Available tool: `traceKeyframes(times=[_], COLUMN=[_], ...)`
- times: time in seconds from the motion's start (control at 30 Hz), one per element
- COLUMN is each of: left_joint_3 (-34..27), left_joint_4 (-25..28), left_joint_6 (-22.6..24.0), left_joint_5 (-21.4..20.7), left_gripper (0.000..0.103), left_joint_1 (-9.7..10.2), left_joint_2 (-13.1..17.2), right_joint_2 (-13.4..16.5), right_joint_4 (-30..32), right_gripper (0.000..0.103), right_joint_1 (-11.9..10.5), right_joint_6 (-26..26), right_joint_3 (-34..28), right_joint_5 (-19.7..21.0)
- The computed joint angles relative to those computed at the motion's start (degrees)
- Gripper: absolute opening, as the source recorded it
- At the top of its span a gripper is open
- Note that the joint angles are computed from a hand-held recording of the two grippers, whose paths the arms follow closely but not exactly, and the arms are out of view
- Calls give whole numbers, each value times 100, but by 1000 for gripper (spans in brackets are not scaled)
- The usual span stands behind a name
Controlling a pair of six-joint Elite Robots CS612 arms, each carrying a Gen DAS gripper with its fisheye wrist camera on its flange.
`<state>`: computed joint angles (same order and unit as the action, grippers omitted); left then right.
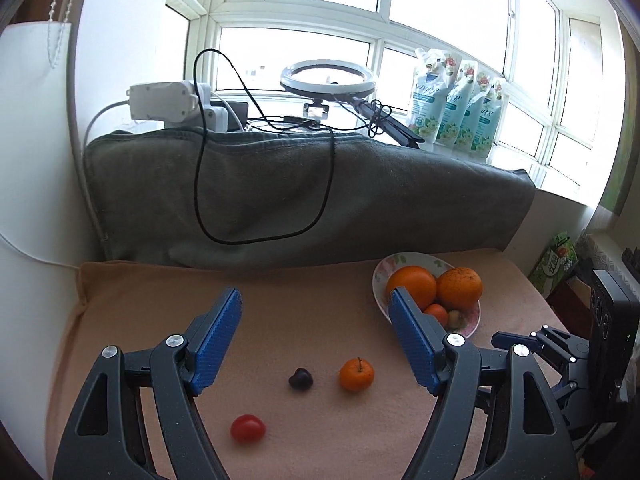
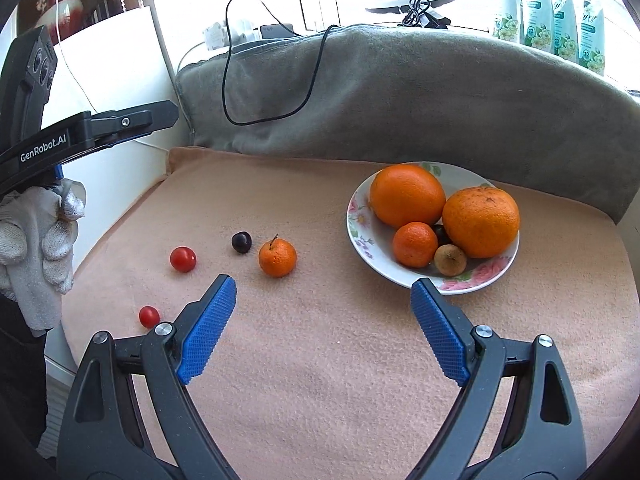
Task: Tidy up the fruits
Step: 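Move the right tool back toward the small tangerine and tomatoes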
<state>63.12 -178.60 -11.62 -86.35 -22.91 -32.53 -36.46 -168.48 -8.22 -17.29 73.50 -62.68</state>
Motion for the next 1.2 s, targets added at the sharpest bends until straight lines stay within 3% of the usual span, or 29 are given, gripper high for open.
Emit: traceKeyframes(times=[0.43,0.6,0.77,0.93,1.2], left_joint_3=[864,929,907,816,632], left_joint_4=[-87,-41,14,198,509], left_joint_6=[-488,-713,-855,-875,-847], left_joint_5=[217,49,-186,-372,-503], left_gripper=[76,75,67,59,54], left_joint_1=[135,175,208,227,234], left_joint_2=[-246,-202,-135,-42,95], right_joint_2=[131,191,264,373,550], right_joint_4=[333,553,714,973,1346], right_gripper=[90,79,77,69,59], right_joint_1=[119,183,243,298,374], right_joint_6=[-109,-246,-336,-384,-489], right_joint_3=[-240,-361,-483,-677,-1001], right_joint_5=[83,51,-21,-107,-247])
